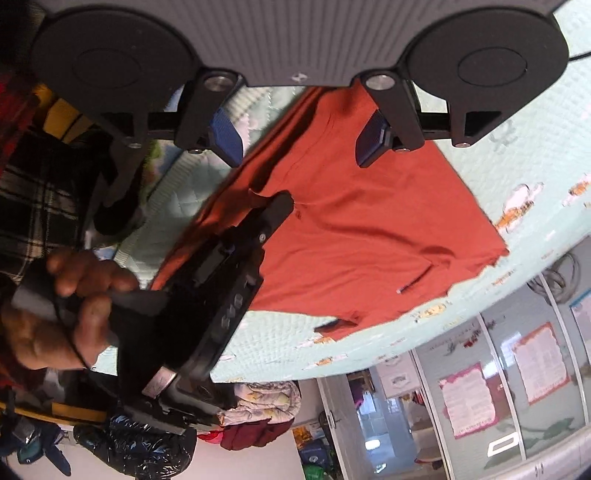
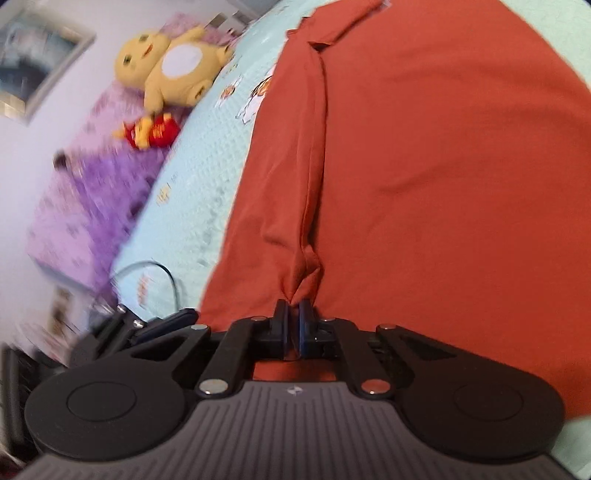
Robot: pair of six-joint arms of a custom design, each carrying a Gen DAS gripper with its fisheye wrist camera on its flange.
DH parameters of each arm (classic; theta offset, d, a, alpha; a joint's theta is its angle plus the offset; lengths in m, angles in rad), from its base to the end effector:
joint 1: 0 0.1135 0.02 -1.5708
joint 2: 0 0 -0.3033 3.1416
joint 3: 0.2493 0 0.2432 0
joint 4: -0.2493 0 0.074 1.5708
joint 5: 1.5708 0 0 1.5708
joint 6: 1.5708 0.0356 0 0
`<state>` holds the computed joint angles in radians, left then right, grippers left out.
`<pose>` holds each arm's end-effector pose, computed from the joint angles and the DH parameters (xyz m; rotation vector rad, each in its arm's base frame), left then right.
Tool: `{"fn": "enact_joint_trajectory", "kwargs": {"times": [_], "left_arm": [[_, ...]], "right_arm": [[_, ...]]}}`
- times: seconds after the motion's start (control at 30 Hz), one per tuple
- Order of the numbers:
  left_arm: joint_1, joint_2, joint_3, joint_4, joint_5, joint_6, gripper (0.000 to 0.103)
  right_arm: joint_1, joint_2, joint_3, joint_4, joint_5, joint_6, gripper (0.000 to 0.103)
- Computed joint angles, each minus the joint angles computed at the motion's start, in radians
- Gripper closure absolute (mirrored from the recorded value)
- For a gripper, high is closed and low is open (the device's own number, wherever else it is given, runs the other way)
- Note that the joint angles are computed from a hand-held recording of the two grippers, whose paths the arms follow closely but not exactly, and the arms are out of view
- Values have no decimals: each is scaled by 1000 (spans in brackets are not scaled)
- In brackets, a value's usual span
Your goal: Fold clothes
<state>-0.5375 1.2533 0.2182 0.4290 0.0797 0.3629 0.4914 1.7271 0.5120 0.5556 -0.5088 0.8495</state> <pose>0.1593 -0.0983 0.1672 0.9897 1.9432 -0.1861 0.2463 0.1515 0.1487 0.1285 2.4545 1.2391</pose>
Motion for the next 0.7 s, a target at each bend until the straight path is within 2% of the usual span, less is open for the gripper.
{"fn": "enact_joint_trajectory", "kwargs": {"times": [0.1, 0.2, 0.47, 0.67, 0.7], "left_arm": [[-35, 42, -9, 66, -66, 13, 29], [-77, 104, -2, 108, -165, 22, 29], [-84, 113, -18, 174, -246, 14, 29], [-47, -22, -19, 102, -124, -11, 29], [-58, -1, -12, 114, -150, -5, 29]], "right_arm": [[-29, 39, -88, 251, -87, 213, 99], [-40, 53, -108, 324, -110, 307, 99], [-21, 29, -113, 378, -102, 406, 99], [-28, -11, -116, 356, -105, 426, 99], [-28, -18, -115, 349, -104, 424, 99]]}}
